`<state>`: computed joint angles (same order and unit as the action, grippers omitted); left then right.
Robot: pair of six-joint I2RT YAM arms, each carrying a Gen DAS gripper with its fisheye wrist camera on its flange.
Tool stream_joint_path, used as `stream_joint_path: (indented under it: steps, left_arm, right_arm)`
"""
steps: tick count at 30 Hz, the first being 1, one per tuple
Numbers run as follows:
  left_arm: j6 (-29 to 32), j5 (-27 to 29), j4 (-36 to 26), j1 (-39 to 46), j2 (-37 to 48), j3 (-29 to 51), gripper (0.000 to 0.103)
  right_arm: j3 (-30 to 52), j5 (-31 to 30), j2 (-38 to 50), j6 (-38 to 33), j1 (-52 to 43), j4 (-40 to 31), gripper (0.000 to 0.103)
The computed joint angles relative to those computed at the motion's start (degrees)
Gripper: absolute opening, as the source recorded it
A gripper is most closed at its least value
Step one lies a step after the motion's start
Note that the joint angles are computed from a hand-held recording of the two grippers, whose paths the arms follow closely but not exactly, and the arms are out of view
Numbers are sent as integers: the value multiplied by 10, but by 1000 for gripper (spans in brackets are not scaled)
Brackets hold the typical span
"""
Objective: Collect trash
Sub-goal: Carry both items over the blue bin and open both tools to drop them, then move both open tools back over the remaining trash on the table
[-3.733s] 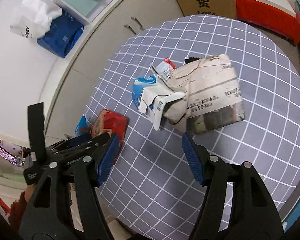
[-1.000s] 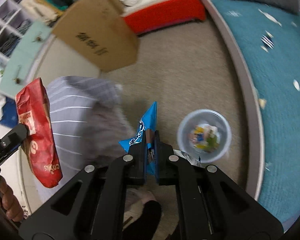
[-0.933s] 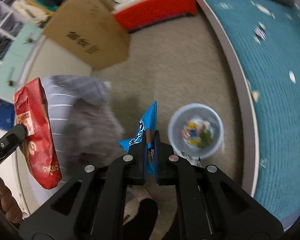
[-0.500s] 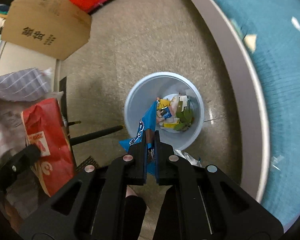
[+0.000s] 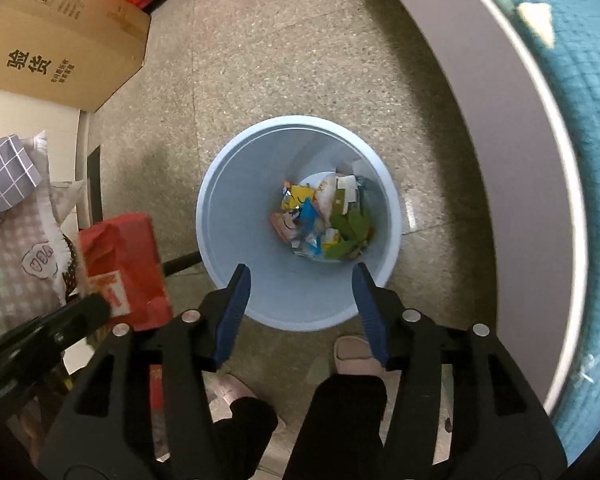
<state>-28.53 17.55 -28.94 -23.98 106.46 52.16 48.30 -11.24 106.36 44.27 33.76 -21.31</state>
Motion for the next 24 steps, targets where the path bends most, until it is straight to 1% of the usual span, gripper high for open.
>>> stream_joint_path:
  steps: [5,9,10,12,13,14,15,18,19,24]
  left_arm:
    - [-9,11,-28,-14,1,29,17]
    - [-20,18,-66,-29,-10,71,18]
    - [-23,21,-79,-31,-12,84,20]
    - [-29,34,-95,-33,-21,102,29]
    - [-32,30,-107,-35,-28,111,51]
    - [-35,14,-120,-40,-36,120,67]
    - [-41,-4,-131,-44,-53,125,67]
    - [-56,-7,-176,-43,-86,151,67]
    - [-59,-11,-193,-44,-95,161,67]
    - [-64,-58,-325,-54,-170,231,67]
  right_arm:
    - [-4,32,-92,-11,0,-72,57]
    - [9,49,-149,-17,-8,-127,59]
    - [14,52,-164,-16,-11,-143,59]
    - [26,54,-182,-16,-19,-169,59]
    - [35,59,-194,-14,-21,-185,59]
    - [43,63,-202,-13,-22,-199,59]
    - [56,66,-212,-12,-23,-219,59]
    - [89,71,-227,-16,-22,-263,59]
    - [108,76,-234,-15,-14,-287,59]
    - [201,72,-243,-10,18,-370,59]
